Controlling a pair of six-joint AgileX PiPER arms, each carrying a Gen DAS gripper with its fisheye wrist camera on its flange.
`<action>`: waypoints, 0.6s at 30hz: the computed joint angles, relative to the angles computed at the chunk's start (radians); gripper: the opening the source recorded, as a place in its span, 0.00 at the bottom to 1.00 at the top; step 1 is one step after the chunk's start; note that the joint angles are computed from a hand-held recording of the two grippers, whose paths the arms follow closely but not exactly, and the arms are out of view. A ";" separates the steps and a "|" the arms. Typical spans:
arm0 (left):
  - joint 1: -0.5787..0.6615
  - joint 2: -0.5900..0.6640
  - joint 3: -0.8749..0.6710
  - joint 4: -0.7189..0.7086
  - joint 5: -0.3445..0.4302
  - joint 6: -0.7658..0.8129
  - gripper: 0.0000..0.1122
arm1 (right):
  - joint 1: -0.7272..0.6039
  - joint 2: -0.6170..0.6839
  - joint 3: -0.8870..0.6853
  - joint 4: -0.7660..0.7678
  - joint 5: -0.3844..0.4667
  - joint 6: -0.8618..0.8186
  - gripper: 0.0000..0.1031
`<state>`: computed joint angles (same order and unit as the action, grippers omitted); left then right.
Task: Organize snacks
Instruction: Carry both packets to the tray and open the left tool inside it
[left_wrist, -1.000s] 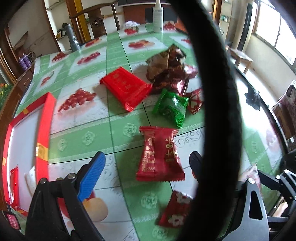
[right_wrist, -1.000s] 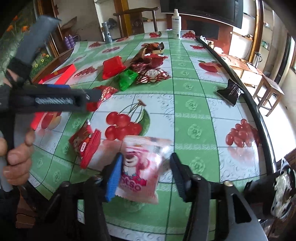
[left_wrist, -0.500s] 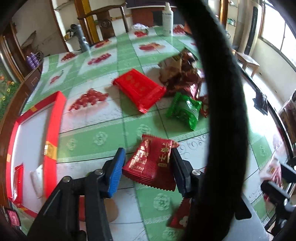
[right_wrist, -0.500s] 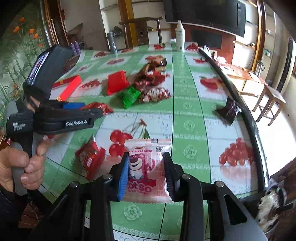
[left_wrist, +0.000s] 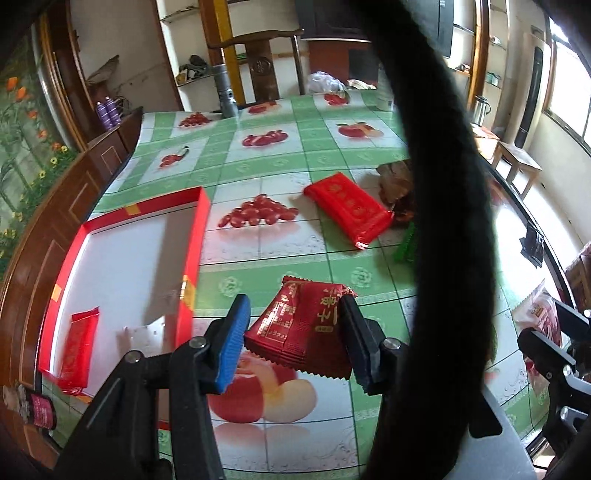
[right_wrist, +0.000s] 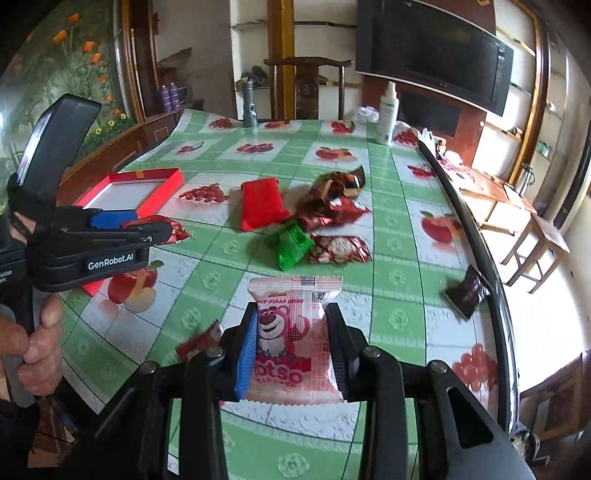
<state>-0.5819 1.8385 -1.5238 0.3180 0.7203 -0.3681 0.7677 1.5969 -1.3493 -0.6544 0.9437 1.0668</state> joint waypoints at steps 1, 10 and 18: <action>0.003 -0.003 0.003 0.002 -0.001 -0.002 0.46 | 0.002 0.006 -0.010 -0.004 0.002 -0.001 0.34; 0.026 -0.027 0.027 -0.001 -0.012 0.000 0.46 | 0.008 0.043 -0.083 -0.015 0.014 -0.032 0.34; 0.030 -0.033 0.032 -0.004 -0.014 0.003 0.46 | 0.006 0.047 -0.092 -0.008 0.014 -0.038 0.34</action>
